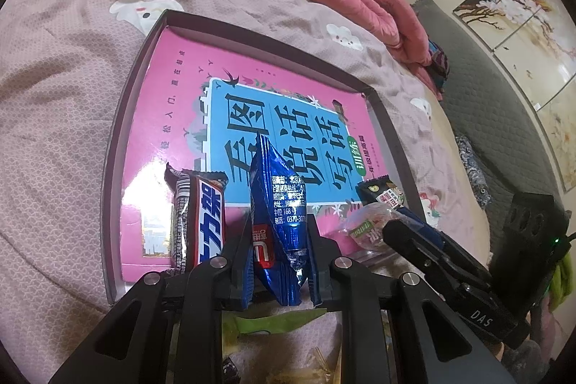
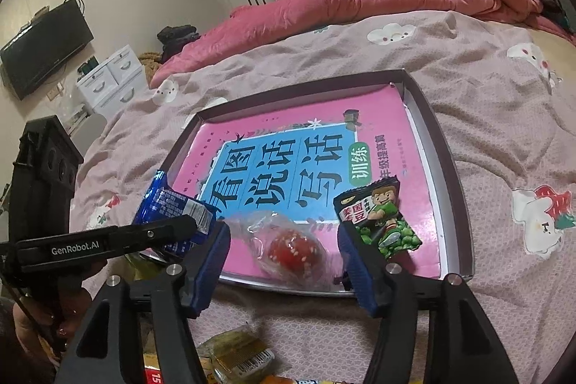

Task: Organize snacks
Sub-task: 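Carry the blue bag to the tray with the left tool while the right tool carries the candy bag, then release the blue bag in the tray with the left tool while the right tool releases the candy bag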

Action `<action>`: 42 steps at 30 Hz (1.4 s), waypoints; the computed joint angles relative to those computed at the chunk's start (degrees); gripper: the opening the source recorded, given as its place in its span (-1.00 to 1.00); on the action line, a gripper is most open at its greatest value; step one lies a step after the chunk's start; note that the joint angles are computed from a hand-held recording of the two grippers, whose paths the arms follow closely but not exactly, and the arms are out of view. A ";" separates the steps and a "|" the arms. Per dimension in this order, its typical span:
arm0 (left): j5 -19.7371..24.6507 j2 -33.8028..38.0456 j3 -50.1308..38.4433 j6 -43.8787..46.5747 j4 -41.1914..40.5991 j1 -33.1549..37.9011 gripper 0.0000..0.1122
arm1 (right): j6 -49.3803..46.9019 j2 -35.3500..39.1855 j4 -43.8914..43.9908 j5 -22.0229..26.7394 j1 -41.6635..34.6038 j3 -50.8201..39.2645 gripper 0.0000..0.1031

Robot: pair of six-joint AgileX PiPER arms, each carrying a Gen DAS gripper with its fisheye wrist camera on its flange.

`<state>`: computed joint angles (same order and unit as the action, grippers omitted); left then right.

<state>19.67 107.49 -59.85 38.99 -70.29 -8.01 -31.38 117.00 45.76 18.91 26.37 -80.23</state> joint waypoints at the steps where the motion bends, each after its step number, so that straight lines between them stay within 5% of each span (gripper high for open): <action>1: 0.02 -0.07 0.09 0.02 0.02 0.06 -0.58 | -0.02 0.05 0.10 0.00 -0.09 -0.02 0.21; 7: -1.23 -0.44 0.05 -5.06 4.65 -0.34 -0.57 | 0.40 -0.17 0.18 -0.63 -0.32 0.43 0.22; 16: -2.45 -1.83 0.70 -9.51 8.75 -0.35 -0.22 | -0.76 -0.38 2.43 -1.03 -0.94 1.05 0.22; 25: -0.69 -2.96 1.79 -4.55 3.48 1.12 -0.11 | -0.74 -0.27 2.44 -1.02 -1.03 0.80 0.22; 42: -0.98 -5.80 2.07 -7.81 7.91 0.06 0.09 | -1.83 -1.21 4.20 -2.21 -1.41 1.89 0.24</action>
<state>18.69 101.68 -57.78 31.17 -62.38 -7.95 -33.21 115.79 49.96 16.70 24.96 -78.34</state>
